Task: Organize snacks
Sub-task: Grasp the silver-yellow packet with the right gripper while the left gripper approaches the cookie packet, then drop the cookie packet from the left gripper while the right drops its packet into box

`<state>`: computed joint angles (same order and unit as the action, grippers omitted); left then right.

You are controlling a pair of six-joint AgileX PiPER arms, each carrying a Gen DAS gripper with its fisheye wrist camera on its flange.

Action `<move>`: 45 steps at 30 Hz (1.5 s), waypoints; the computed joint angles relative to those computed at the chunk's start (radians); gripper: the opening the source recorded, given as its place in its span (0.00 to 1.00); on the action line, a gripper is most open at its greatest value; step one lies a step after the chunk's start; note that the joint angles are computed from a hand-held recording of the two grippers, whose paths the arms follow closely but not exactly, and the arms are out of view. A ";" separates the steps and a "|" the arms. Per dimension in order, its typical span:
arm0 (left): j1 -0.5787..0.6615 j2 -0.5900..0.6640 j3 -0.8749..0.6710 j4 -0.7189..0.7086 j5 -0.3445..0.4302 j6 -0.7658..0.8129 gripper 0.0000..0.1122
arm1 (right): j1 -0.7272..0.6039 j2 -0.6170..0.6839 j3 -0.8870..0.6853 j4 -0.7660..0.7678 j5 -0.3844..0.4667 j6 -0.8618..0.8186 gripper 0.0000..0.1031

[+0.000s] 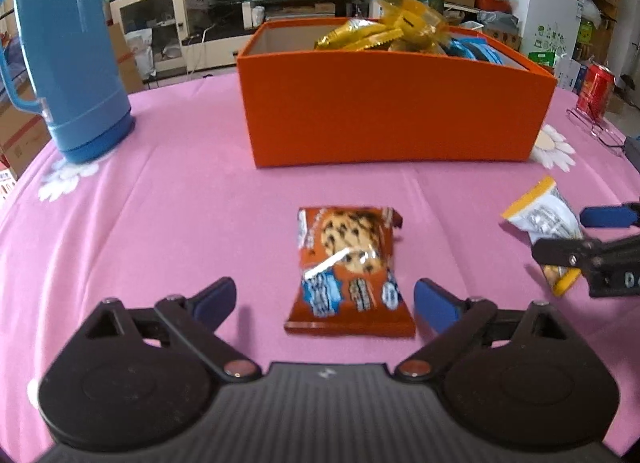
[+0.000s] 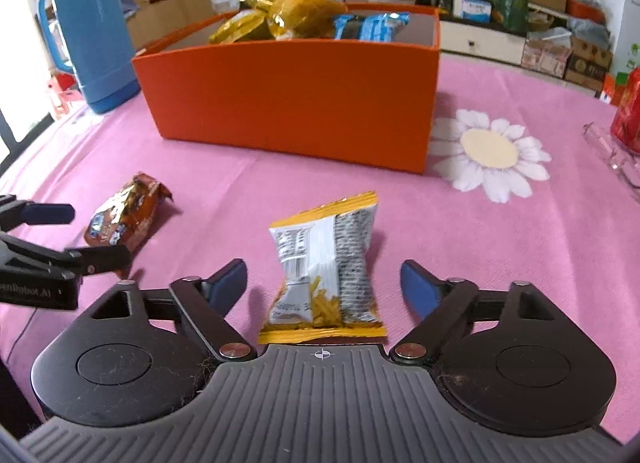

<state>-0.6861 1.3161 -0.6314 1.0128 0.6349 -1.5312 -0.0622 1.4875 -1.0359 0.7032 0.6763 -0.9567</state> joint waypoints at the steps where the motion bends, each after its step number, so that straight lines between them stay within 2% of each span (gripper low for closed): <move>1: 0.014 0.012 -0.009 -0.001 -0.011 0.005 0.85 | -0.003 -0.002 0.002 0.004 -0.003 -0.006 0.71; 5: 0.053 0.065 -0.040 -0.025 -0.069 0.046 0.77 | -0.018 0.004 0.006 0.035 0.009 -0.036 0.71; 8: 0.025 0.086 -0.032 0.036 -0.059 -0.043 0.77 | -0.007 0.016 0.012 0.026 -0.015 -0.036 0.68; 10: 0.022 0.076 -0.018 0.066 -0.071 -0.081 0.68 | 0.007 0.018 0.021 0.019 -0.043 -0.041 0.65; 11: 0.021 0.067 -0.009 0.083 -0.079 -0.095 0.57 | 0.020 0.015 0.029 -0.001 -0.068 -0.039 0.62; 12: 0.020 0.058 -0.004 0.089 -0.084 -0.092 0.46 | 0.031 0.007 0.039 -0.011 -0.090 -0.050 0.48; 13: 0.023 0.050 -0.003 0.078 -0.087 -0.074 0.45 | 0.021 0.002 0.041 0.020 -0.075 -0.086 0.20; 18: 0.048 -0.052 0.037 -0.023 -0.122 -0.031 0.44 | -0.001 -0.021 0.038 0.031 -0.033 -0.100 0.17; 23: 0.049 -0.155 0.042 -0.091 -0.079 0.010 0.44 | -0.072 -0.025 0.002 0.144 0.051 -0.129 0.17; 26: 0.097 -0.190 0.006 -0.142 -0.084 0.094 0.44 | -0.100 -0.018 -0.037 0.210 0.104 -0.115 0.17; 28: 0.171 -0.189 -0.048 -0.206 -0.115 0.218 0.44 | -0.108 -0.020 -0.074 0.261 0.120 -0.104 0.17; 32: 0.333 -0.091 -0.235 -0.369 -0.182 0.491 0.44 | -0.046 0.015 -0.221 0.245 0.048 -0.008 0.17; 37: 0.470 0.153 -0.516 -0.526 -0.206 0.680 0.44 | 0.080 0.221 -0.528 0.084 -0.071 0.214 0.17; 39: 0.488 0.256 -0.623 -0.550 -0.190 0.718 0.44 | 0.104 0.317 -0.633 0.071 -0.081 0.266 0.17; 41: 0.493 0.350 -0.721 -0.566 -0.161 0.755 0.44 | 0.129 0.412 -0.739 -0.022 -0.077 0.394 0.17; 44: 0.501 0.476 -0.839 -0.632 -0.117 0.836 0.44 | 0.151 0.539 -0.873 -0.114 -0.012 0.519 0.18; 45: 0.506 0.500 -0.846 -0.642 -0.128 0.843 0.44 | 0.160 0.558 -0.870 -0.126 -0.024 0.527 0.18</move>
<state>-0.1805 1.8158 -1.4779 0.3707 0.5067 -0.6886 0.0974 2.0451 -1.9058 0.5767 0.6526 -0.4297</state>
